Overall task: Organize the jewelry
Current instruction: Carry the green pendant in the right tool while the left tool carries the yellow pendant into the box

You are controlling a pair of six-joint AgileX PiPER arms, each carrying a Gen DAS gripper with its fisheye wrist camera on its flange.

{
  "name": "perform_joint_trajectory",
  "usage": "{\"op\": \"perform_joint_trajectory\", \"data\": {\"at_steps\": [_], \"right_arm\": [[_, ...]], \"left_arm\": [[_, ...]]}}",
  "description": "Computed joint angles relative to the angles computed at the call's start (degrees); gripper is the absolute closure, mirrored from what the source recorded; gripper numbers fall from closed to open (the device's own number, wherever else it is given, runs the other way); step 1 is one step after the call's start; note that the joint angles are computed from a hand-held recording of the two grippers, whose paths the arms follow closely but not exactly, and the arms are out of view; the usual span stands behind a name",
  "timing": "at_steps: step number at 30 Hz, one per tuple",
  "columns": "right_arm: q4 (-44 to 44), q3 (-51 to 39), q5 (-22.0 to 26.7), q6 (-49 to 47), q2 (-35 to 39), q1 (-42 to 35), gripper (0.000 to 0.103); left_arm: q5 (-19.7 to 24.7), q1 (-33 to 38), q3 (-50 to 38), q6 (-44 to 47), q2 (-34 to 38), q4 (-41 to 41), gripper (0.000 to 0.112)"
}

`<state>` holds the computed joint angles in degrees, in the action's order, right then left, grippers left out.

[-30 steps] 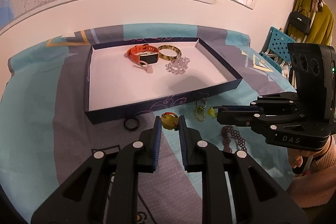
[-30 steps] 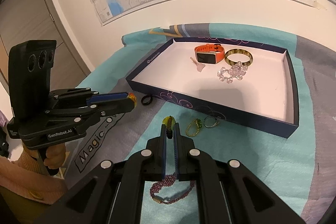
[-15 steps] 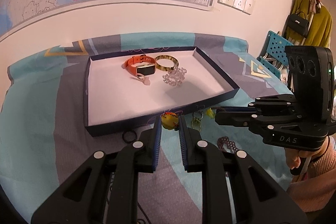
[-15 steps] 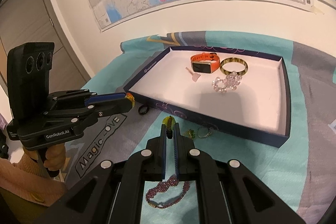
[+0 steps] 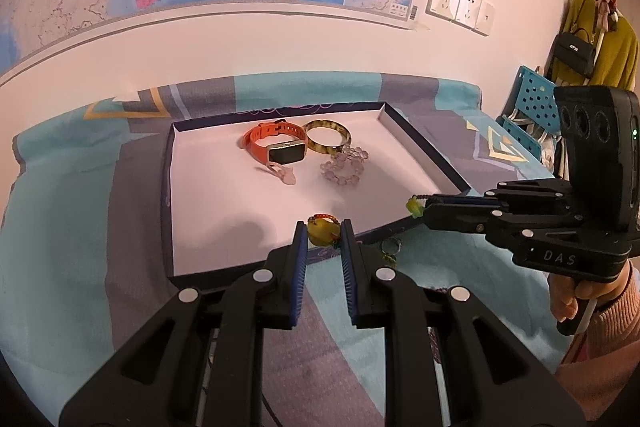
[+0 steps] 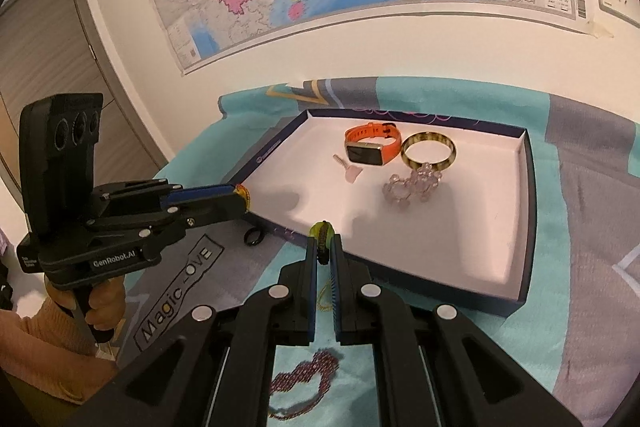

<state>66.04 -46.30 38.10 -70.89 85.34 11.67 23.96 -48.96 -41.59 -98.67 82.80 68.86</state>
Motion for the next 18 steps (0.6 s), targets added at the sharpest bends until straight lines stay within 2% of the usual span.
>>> {"op": "perform_joint_trajectory", "data": {"at_steps": [18], "right_arm": [[-1.55, -6.7, -1.56, 2.55, 7.36, 0.27, 0.098]], "left_arm": [[-1.6, 3.86, -4.36, 2.07, 5.36, -0.2, 0.095]]}}
